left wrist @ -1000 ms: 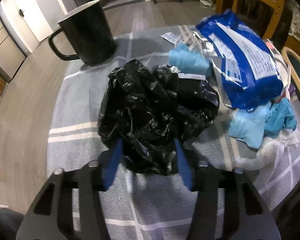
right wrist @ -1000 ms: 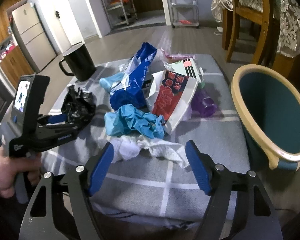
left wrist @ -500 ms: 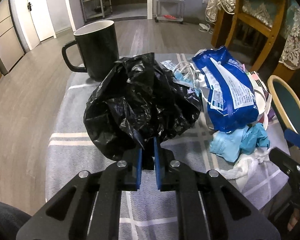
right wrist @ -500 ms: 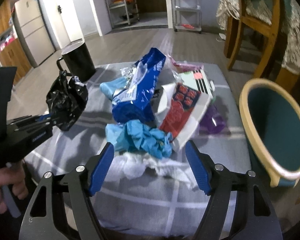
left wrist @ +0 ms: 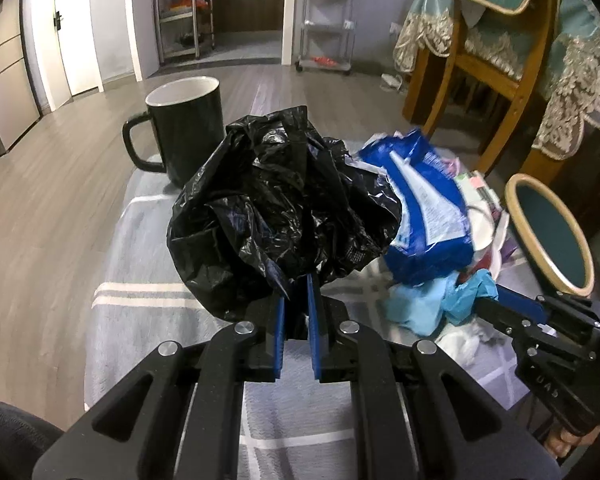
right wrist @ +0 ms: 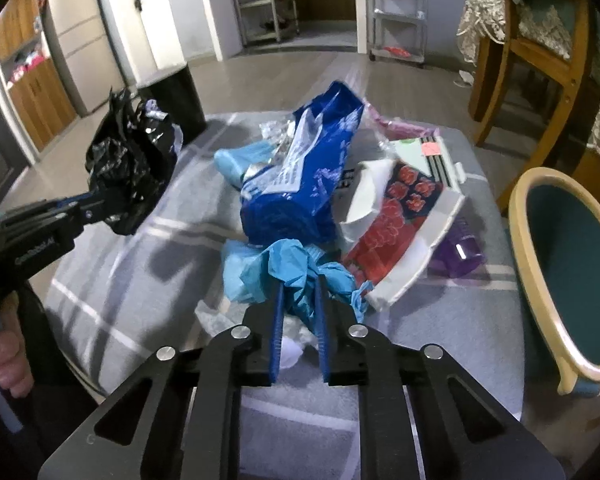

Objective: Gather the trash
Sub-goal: 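Carry the black bag and blue glove over the bin with both tools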

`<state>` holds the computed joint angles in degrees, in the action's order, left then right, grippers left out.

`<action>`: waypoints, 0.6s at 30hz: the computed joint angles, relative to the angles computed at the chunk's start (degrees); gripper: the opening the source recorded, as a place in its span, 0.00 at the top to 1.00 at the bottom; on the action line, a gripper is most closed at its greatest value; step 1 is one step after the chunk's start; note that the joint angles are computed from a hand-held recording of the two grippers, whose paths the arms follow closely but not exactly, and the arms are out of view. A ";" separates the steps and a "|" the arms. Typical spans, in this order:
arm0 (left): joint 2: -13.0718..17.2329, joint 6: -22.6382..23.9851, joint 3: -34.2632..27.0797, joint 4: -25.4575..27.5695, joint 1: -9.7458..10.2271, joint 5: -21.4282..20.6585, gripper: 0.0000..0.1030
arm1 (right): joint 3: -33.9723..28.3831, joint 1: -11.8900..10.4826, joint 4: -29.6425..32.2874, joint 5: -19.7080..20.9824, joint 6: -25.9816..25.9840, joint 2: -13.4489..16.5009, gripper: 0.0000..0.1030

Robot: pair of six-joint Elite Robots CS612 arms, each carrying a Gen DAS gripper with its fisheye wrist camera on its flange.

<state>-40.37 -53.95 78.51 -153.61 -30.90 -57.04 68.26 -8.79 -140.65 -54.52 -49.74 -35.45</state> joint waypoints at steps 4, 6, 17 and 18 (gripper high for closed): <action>-0.04 0.92 0.30 -3.15 -0.28 0.10 0.91 | -0.17 -1.16 0.94 4.42 0.87 -0.42 0.86; -0.19 1.11 0.52 -4.40 -0.25 -0.10 0.91 | -0.28 -1.75 1.39 6.90 1.35 -0.60 0.86; -1.45 2.37 1.84 -9.13 -0.53 -1.20 0.91 | -2.34 -3.57 2.75 12.68 4.59 -0.23 0.86; -1.54 2.52 1.81 -9.22 -0.52 -1.39 0.91 | -2.52 -3.72 2.23 12.79 5.34 -0.14 0.86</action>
